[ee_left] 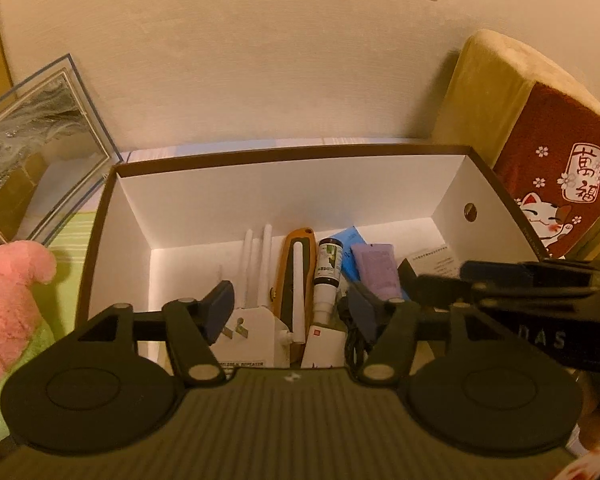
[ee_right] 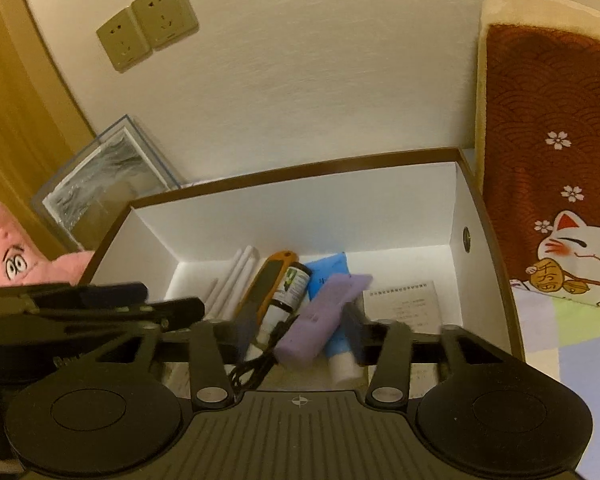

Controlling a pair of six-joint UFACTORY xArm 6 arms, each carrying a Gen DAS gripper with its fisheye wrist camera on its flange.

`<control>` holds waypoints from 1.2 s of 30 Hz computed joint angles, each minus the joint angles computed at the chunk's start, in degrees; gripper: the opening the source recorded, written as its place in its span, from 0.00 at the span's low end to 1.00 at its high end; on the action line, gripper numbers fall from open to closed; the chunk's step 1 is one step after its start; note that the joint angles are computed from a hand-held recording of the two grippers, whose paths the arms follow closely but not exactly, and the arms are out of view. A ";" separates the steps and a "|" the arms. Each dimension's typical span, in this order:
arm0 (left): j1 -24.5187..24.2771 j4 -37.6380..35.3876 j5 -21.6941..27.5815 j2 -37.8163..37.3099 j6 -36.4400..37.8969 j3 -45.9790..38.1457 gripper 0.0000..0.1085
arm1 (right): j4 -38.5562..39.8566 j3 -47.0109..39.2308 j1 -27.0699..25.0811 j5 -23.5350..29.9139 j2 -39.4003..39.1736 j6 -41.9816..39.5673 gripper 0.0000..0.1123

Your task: Organize rigid objects

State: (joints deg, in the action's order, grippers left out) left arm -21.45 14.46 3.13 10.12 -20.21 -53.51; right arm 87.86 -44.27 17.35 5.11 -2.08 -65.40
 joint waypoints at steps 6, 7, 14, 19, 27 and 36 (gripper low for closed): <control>0.51 2.51 -0.28 -2.22 -2.23 1.74 0.57 | -2.06 2.97 0.43 -0.51 -2.63 1.70 0.54; 0.74 4.61 -0.28 -2.81 -4.24 2.13 0.58 | -2.56 3.44 0.46 -0.50 -3.15 2.21 0.55; 2.04 18.32 -0.69 -7.95 -17.07 5.83 0.64 | -8.84 7.95 1.31 -1.44 -8.59 8.07 0.56; 2.19 28.21 0.04 -12.78 -26.67 8.48 0.65 | -11.49 11.82 1.67 -0.88 -14.21 11.28 0.57; 0.37 44.91 3.62 -24.88 -44.13 15.39 0.72 | -23.80 22.66 2.73 -1.85 -28.19 23.80 0.58; -8.03 42.95 14.45 -44.25 -45.32 27.66 0.74 | -57.40 37.86 -1.29 6.26 -52.24 53.50 0.60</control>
